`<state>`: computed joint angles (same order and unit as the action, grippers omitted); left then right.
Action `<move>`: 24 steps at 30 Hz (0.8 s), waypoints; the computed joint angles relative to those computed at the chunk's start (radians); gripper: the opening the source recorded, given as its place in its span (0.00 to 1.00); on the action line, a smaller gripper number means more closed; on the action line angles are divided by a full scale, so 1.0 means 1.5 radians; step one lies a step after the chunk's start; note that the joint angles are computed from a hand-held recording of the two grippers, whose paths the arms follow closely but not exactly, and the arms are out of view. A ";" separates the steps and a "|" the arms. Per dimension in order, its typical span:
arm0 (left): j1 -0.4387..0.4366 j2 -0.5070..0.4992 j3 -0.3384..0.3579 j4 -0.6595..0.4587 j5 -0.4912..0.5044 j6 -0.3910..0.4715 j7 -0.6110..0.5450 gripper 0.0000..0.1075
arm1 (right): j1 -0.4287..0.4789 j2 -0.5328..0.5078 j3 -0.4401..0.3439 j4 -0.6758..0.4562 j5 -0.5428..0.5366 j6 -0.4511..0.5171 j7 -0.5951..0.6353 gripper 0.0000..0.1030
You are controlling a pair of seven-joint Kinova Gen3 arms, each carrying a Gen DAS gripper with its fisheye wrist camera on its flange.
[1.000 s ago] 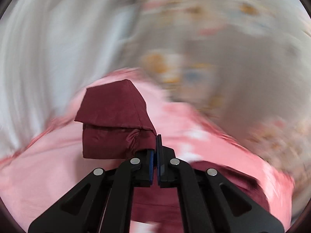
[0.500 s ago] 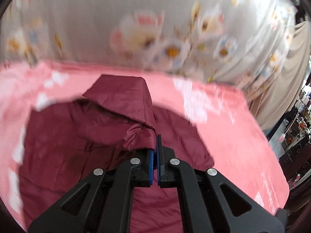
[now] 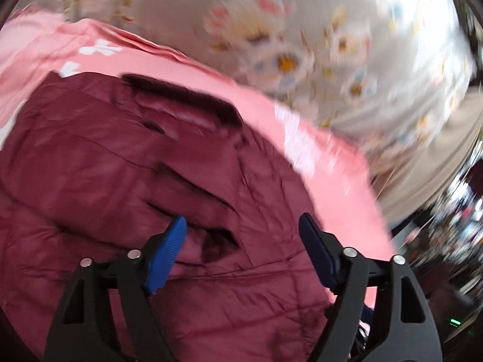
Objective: Fold large clothes
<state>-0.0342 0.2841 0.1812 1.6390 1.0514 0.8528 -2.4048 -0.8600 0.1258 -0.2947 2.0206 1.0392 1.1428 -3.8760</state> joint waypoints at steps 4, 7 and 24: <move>-0.062 0.010 -0.037 0.000 0.037 0.011 0.043 0.71 | 0.075 -0.006 -0.055 -0.004 0.050 -0.022 -0.004 0.62; -0.072 0.036 -0.068 -0.019 -0.009 -0.024 0.124 0.70 | 0.167 0.025 -0.132 -0.048 0.090 -0.026 0.049 0.66; -0.027 0.101 -0.053 -0.071 -0.340 -0.165 0.352 0.55 | 0.062 0.095 0.112 -0.106 0.017 -0.108 0.111 0.65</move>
<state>-0.0750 0.4362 0.1010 1.5328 0.5415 0.6047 -1.8772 -0.7669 0.2680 -0.1273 1.8618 1.0646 0.9806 -3.7098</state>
